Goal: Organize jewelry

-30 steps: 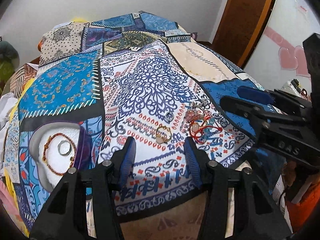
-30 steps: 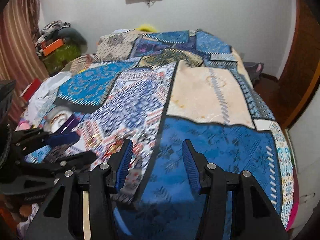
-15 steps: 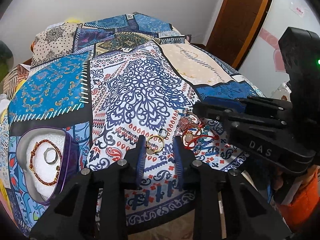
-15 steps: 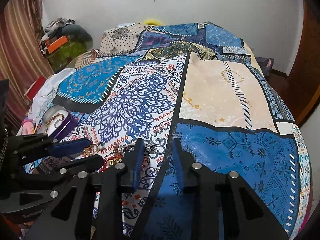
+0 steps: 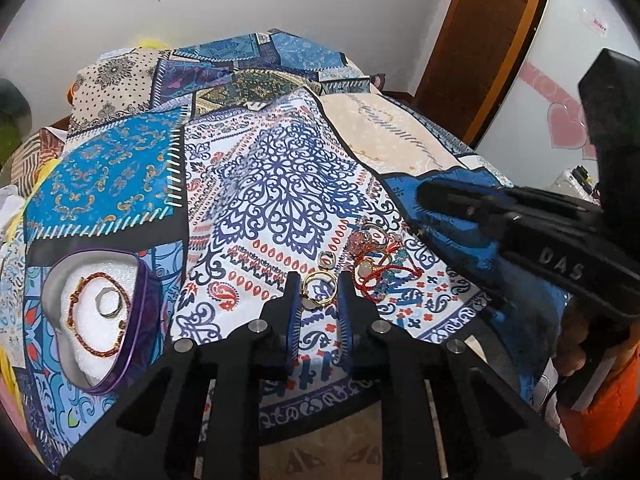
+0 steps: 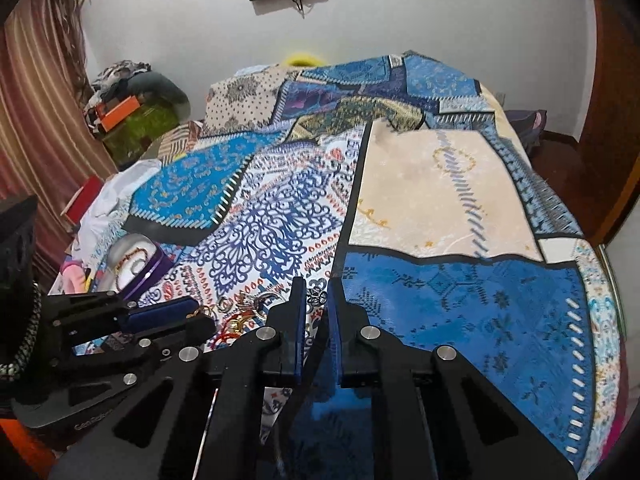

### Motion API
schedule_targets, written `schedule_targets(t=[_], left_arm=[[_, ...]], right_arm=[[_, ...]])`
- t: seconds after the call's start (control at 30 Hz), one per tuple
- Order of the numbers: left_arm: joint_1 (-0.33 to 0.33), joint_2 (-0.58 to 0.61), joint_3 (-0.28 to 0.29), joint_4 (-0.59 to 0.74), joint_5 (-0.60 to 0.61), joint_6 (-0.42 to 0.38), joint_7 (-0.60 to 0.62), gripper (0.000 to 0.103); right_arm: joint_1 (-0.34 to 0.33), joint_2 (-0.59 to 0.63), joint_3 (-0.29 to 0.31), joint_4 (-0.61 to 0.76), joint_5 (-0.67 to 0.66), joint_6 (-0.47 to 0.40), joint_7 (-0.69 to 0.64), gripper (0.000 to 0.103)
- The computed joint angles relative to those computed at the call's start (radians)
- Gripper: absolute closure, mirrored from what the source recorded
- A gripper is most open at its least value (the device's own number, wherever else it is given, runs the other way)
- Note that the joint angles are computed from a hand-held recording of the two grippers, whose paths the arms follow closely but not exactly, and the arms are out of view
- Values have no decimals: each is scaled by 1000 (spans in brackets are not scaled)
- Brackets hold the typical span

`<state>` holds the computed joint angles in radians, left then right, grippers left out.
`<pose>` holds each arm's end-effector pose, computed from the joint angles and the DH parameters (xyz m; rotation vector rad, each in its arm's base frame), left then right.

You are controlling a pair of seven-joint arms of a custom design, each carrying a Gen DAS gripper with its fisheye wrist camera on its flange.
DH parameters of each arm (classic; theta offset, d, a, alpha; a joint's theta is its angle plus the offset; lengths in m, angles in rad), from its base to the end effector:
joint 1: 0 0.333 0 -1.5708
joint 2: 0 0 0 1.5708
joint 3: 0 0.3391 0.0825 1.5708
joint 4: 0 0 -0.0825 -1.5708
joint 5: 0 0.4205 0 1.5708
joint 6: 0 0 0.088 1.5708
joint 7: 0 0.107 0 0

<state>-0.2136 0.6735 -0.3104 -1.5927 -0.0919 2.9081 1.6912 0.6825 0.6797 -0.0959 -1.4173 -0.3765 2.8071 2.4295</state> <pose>0.7068 -0.3449 0.3250 -1.5065 2.3509 -0.9758 0.6590 0.4834 0.3790 -1.7892 1.6464 -0.4297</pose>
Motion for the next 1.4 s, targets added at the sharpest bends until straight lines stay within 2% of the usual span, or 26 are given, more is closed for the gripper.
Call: schedule_targets(t=[0.17, 0.37, 0.73, 1.03, 1.13, 1.2, 1.4], left_arm=[[24, -44, -20, -57, -17, 50, 2, 86], [62, -105, -47, -129, -34, 118, 9, 86], [124, -218, -65, -267, -29, 250, -23, 86], [196, -285, -92, -353, 6, 333, -85, 86], [186, -303, -63, -372, 28, 353, -116, 86], [160, -313, -24, -380, 41, 364, -139, 86], [178, -321, -4, -396, 81, 381, -190, 86]], right_arm=[[49, -41, -56, -31, -64, 13, 67, 94], [80, -66, -83, -33, -150, 15, 141, 94], [95, -42, -68, 47, -236, 7, 187, 94], [94, 36, -35, 184, -195, 19, 97, 94], [92, 77, -22, 248, -160, 14, 46, 94], [88, 108, -7, 296, -126, 7, 5, 94], [79, 229, 40, 480, -14, -44, -148, 94]])
